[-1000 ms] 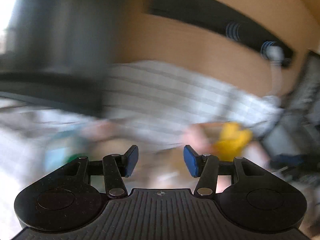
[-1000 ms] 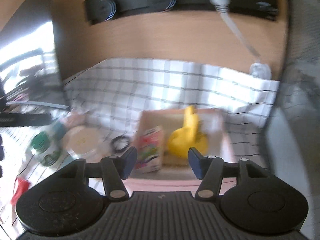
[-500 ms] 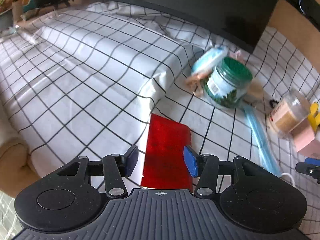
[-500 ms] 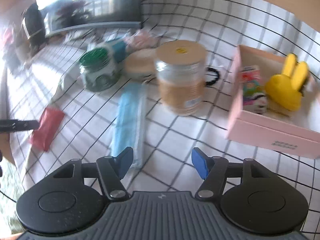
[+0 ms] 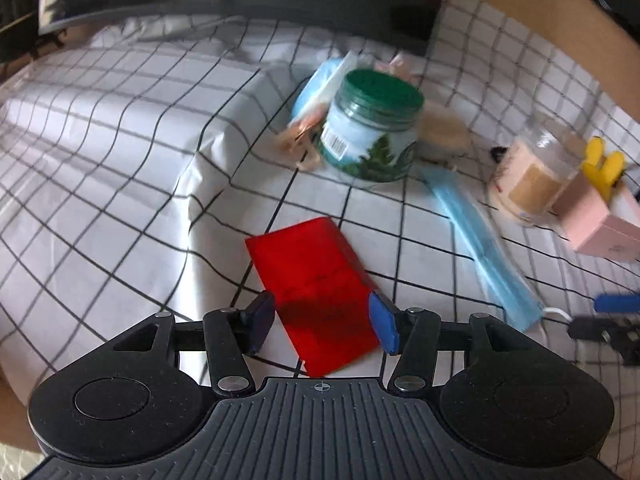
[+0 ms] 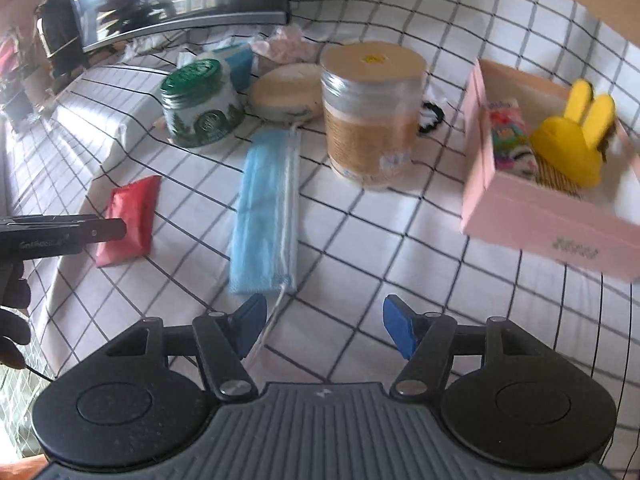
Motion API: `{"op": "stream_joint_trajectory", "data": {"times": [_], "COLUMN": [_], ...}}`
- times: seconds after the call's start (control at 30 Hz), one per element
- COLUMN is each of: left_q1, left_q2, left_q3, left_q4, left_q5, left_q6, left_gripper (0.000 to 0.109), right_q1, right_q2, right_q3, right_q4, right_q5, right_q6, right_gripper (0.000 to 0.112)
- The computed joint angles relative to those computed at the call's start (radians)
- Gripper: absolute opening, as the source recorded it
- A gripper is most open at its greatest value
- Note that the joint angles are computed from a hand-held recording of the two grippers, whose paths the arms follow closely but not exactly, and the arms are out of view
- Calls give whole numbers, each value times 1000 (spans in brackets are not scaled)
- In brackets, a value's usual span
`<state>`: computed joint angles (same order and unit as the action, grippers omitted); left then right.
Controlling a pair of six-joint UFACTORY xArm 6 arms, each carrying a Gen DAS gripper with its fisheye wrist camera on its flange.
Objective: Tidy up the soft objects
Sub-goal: 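Move the left gripper to the red pouch and close on it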
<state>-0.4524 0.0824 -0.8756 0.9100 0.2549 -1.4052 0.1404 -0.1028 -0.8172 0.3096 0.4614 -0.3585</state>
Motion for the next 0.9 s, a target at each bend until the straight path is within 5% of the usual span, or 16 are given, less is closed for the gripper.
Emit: {"op": "stream_joint_trajectory", "data": {"times": [0.2,0.37,0.53,0.73,0.9], "left_q1": [7,-22,-87,-66,-88], "left_q2": [72,165,239,244,278], "left_q3": [-76,-200,-320,-312,-381], "left_q4": [-84,-106,-83,-160,-101], "left_q5": [-27,31,166,65,150], "left_q6": [-77,-64,38,-22,-66], "left_gripper": [56,56,58,57,57], "right_q1": [-15,-16,-5,21,40], "right_q2": [-21,-13,-36,-59,-69], "right_q3": [36,51,105,188,236], "right_q4": [-22,-48,-49,-59,88], "right_q5": [-7,0,-70,-198,-283], "right_q6": [31,59,25,14,-137], "right_gripper": [65,67,76,92,99]}}
